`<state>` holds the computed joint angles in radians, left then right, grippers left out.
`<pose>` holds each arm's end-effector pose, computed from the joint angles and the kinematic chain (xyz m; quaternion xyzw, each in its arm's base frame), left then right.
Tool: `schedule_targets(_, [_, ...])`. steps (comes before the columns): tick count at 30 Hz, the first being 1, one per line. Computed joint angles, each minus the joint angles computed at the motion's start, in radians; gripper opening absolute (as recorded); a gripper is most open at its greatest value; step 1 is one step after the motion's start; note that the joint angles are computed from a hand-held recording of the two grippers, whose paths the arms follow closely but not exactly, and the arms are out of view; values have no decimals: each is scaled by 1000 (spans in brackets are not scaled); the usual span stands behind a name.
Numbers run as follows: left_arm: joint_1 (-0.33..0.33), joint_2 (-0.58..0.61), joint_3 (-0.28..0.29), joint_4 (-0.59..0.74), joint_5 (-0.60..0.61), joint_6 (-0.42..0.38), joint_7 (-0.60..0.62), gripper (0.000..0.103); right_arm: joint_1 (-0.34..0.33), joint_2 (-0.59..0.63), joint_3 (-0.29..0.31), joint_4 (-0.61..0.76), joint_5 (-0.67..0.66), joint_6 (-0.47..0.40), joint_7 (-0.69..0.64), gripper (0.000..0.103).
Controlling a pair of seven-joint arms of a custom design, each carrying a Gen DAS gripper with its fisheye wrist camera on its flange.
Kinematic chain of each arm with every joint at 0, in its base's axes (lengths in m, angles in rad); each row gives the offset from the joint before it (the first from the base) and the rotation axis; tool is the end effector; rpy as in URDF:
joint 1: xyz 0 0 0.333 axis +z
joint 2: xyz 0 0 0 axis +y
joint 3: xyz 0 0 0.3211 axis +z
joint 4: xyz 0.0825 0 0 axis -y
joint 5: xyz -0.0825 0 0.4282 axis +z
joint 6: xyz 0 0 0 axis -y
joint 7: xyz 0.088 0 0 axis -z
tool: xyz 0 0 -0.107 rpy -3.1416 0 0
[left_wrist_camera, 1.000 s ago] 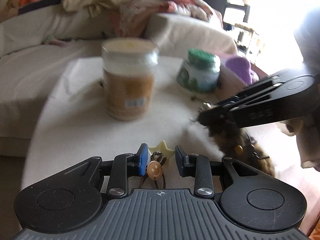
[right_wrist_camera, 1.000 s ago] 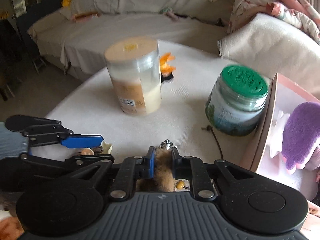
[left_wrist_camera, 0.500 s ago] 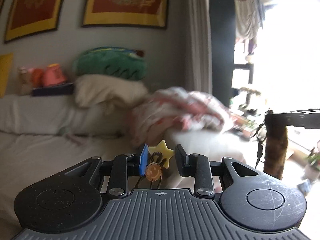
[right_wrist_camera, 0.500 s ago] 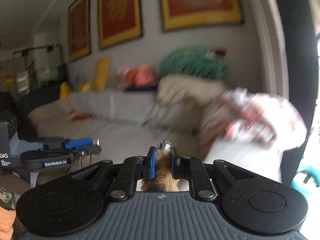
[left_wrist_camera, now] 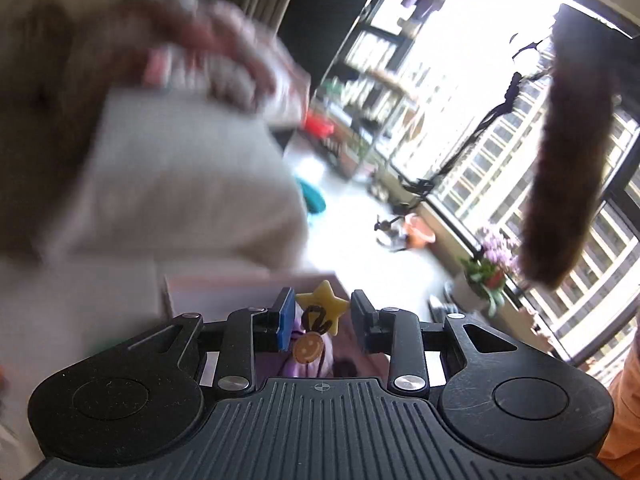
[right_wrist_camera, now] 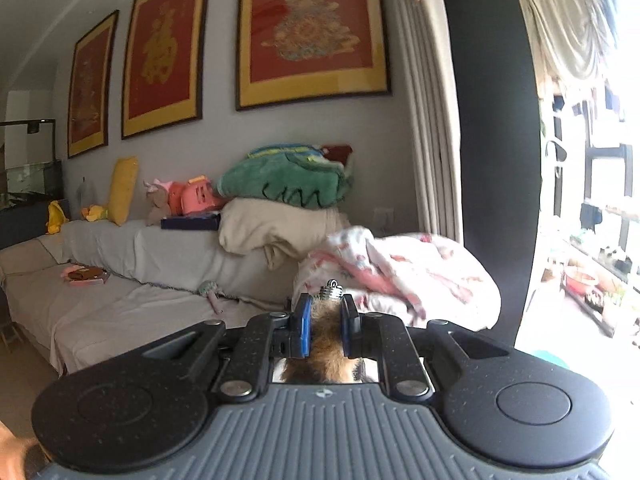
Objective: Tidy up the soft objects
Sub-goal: 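Drop the furry keychain into the pink box with the right tool while the left drops the star keychain in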
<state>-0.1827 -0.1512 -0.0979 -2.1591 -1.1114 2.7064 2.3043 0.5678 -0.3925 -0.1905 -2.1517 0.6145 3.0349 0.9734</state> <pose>0.5694 -0.1338 0.5135 -0.5776 0.6679 -0.4663 0.0544 0.5049 0.1324 0.6940 -0.6579 0.4511 -0.2857 0.5311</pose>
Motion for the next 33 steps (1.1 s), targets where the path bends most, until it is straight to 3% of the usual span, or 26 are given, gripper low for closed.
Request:
schedule_targets(5, [-1,6,-2,-31,-65,17,109,33,-31,26,-3,-24,27,-84,16,14])
schedule_targets(10, [-6,-94,33,-110,-179,68,237,33,-16,99,-39,-8,191,-224,-56,14])
schedule_targets(14, [0,-127,64,-153,-160,-6,195,33,-60,237,-13,22,214,-366,-6,14])
schedule_targets(17, [4,-107,65,-156,-158,-26,169,33,-105,309,46,13,114,-348,88,14])
schedule_targets(21, [-2,-134,75,-174,-291,-25,266,33,-132,300,104,-48,147,-239,-69,14])
schedule_targets(25, [10,-183,80,-201,-398,-36,353,33,-187,280,143,-45,120,-309,-105,15])
schedule_targets(27, [24,-244,84,-239,-424,-30,404,33,-219,260,153,-32,144,-376,-83,32])
schedule_targets(29, [40,-291,84,-262,-431,18,450,33,-235,220,160,-58,207,-354,-111,52])
schedule_targets(31, [62,-327,82,-278,-386,85,448,33,-238,189,182,-96,205,-252,-104,56])
schedule_targets(33, [99,-339,75,-286,-254,147,325,33,-225,161,191,-137,196,-157,-87,56])
